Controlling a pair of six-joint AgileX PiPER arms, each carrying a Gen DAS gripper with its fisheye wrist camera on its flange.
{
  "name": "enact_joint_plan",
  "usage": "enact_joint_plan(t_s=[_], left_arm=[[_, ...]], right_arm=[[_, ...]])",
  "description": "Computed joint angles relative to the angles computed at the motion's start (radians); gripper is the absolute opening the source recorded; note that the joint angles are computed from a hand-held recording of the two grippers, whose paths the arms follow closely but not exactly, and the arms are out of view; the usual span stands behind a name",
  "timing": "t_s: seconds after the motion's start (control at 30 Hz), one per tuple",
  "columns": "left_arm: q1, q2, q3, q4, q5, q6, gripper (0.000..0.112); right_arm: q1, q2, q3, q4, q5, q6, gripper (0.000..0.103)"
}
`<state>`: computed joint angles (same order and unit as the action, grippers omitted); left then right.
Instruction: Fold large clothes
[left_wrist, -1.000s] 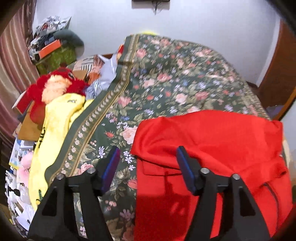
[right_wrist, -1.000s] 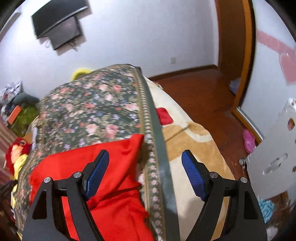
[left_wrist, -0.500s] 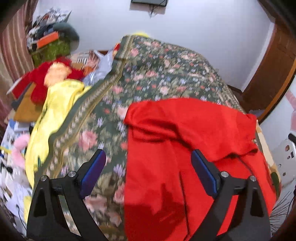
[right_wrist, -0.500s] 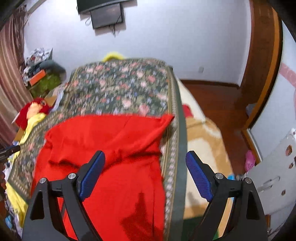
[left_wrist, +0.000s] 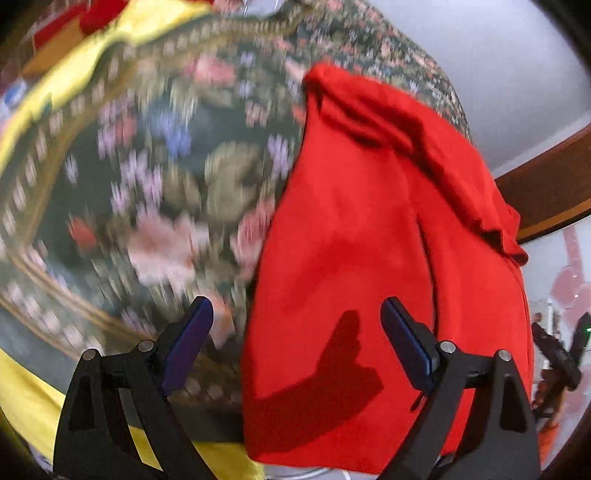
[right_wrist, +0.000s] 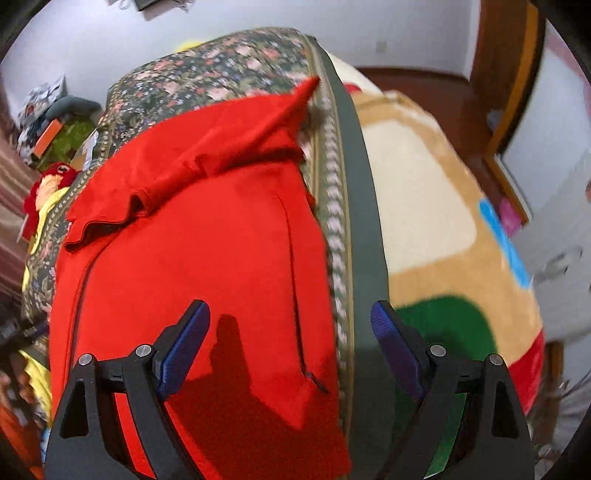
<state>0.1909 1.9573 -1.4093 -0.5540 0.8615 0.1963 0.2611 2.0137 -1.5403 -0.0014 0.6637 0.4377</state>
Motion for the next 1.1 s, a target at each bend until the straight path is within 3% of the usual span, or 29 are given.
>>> enact_joint_plan(t_s=[0.17, 0.33, 0.43, 0.47, 0.6, 0.7, 0.8, 1.1], left_arm=[[0.029, 0.005, 0.070, -0.093, -0.009, 0.050, 0.093], [0.038, 0.042, 0.060, -0.165, 0.024, 0.091, 0.093], [0.029, 0.049, 0.061, -0.205, 0.035, 0.135, 0.092], [0.031, 0.053, 0.056, -0.218, 0.042, 0.152, 0.092], [0.023, 0.057, 0.054, -0.286, 0.074, 0.216, 0.066], [0.031, 0.067, 0.037, -0.323, 0.121, 0.238, 0.028], [0.032, 0.071, 0.000, -0.323, 0.137, 0.222, 0.009], [0.004, 0.026, -0.196, -0.339, 0.132, 0.198, 0.005]], right_arm=[[-0.060, 0.026, 0.020, 0.234, 0.005, -0.155, 0.087], [-0.075, 0.033, 0.038, 0.351, -0.039, -0.246, 0.088], [-0.073, 0.046, 0.033, 0.400, -0.055, -0.288, 0.084], [-0.072, 0.051, 0.030, 0.419, -0.059, -0.305, 0.076], [-0.082, 0.074, -0.002, 0.511, -0.030, -0.377, 0.044], [-0.092, 0.090, -0.033, 0.610, 0.009, -0.467, 0.018], [-0.085, 0.095, -0.057, 0.603, 0.020, -0.464, 0.015], [-0.076, 0.029, -0.056, 0.644, -0.043, -0.509, 0.014]])
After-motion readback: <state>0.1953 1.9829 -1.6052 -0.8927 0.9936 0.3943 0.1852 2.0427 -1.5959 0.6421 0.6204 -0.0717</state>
